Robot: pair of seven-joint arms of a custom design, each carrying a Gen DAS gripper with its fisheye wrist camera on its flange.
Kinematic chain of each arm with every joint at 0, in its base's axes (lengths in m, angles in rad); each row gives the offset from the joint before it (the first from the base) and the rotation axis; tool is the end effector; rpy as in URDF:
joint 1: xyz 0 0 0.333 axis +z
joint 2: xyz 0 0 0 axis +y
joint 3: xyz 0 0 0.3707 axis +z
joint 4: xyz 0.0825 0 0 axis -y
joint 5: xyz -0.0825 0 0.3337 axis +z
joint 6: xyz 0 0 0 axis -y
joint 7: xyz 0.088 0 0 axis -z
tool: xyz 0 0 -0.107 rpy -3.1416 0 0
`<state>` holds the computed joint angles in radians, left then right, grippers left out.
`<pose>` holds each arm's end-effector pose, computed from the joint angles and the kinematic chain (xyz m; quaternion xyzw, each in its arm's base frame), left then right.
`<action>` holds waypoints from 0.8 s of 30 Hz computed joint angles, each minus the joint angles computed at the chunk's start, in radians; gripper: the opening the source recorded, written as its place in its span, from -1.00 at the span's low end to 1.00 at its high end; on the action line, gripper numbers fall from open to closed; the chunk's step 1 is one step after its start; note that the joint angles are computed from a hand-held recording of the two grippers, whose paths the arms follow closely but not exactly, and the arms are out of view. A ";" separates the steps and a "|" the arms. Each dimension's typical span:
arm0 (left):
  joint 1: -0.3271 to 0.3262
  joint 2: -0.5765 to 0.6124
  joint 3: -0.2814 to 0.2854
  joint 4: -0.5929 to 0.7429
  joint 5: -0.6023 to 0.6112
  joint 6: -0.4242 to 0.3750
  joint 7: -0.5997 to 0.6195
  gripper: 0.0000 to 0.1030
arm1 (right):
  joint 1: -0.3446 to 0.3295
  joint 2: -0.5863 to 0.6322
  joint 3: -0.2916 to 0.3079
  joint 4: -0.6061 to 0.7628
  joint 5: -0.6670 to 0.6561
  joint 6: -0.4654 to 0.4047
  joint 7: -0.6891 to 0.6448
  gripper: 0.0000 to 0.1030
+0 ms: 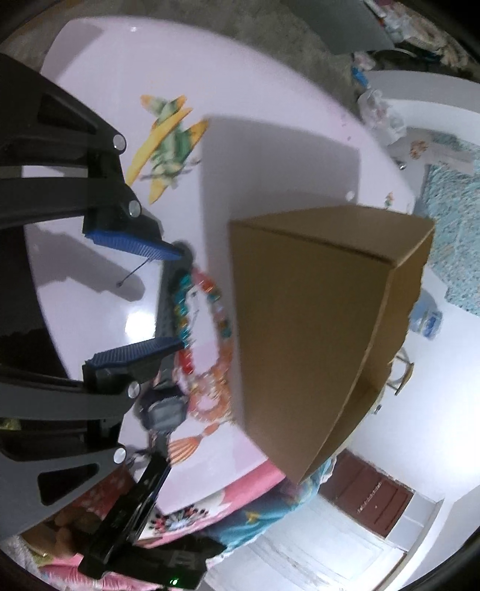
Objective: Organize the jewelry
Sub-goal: 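Close the left tool fingers on the multicolour bead bracelet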
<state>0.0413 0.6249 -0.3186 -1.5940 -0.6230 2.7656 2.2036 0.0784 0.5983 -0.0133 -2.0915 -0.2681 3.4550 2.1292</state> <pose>0.7150 -0.1195 0.4093 -0.5620 0.7420 -0.3612 0.0562 0.6272 0.0732 0.3104 -0.5881 0.7193 -0.1795 0.3232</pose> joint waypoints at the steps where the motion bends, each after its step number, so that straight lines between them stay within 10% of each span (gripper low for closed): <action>1: -0.020 0.007 0.023 0.013 0.022 0.005 -0.020 -0.18 | 0.000 0.000 0.000 0.001 0.000 0.000 0.000 -0.64; 24: 0.043 -0.028 -0.022 -0.035 -0.055 -0.129 0.105 -0.03 | 0.051 -0.002 -0.051 0.005 0.028 -0.011 -0.032 -0.64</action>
